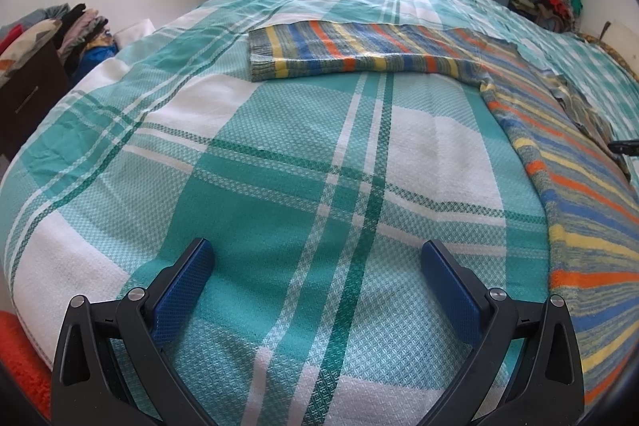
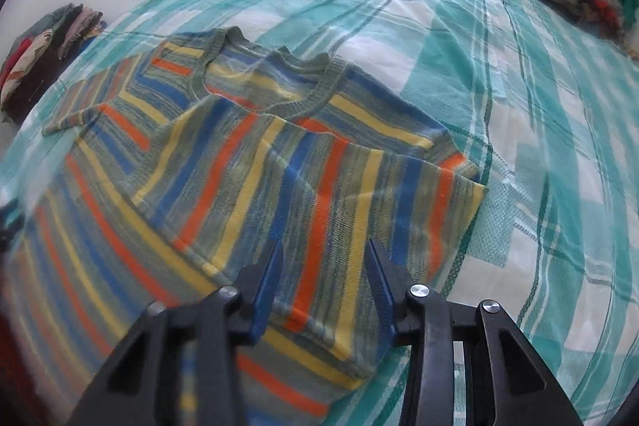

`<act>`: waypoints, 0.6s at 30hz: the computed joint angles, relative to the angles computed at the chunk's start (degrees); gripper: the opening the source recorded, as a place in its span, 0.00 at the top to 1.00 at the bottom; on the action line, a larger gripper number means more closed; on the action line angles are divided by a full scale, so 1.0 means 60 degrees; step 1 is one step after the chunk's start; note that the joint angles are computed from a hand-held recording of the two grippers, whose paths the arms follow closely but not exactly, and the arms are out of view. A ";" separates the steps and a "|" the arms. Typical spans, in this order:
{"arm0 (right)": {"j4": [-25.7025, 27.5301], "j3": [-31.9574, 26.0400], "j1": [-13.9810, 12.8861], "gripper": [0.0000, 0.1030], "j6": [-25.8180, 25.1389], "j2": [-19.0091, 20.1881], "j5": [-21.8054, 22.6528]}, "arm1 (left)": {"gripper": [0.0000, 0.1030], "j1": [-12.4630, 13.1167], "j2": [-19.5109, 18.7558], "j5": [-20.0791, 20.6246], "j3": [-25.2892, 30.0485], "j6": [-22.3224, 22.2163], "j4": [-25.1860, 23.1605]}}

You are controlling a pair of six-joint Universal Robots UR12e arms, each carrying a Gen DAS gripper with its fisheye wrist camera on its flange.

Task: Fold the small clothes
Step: 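Lift the open right tool away from the folded sleeve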

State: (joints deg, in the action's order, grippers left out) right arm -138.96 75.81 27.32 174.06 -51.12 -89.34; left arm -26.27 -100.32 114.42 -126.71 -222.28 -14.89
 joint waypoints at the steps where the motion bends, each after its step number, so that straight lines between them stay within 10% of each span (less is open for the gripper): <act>1: 0.0202 -0.0098 0.0036 0.60 0.0177 0.0181 -0.0729 | 0.00 0.0001 -0.0001 -0.0006 -0.0001 -0.0004 0.0007; 6: -0.1112 0.0565 -0.0223 0.55 0.2383 -0.0072 -0.1746 | 0.00 -0.0015 -0.0045 0.0066 0.0025 0.0016 0.0027; 12: -0.0924 0.0701 -0.0551 0.57 0.1691 -0.0220 0.2869 | 0.00 -0.0037 -0.0102 0.0126 0.0065 0.0027 0.0028; 14: 0.0008 0.0797 -0.0427 0.57 0.1065 -0.0259 0.2577 | 0.00 -0.0047 -0.0117 0.0161 0.0075 0.0037 0.0034; 18: -0.1085 0.1725 -0.0365 0.58 0.1071 -0.0890 0.2346 | 0.00 -0.0068 -0.0153 0.0240 0.0078 0.0045 0.0105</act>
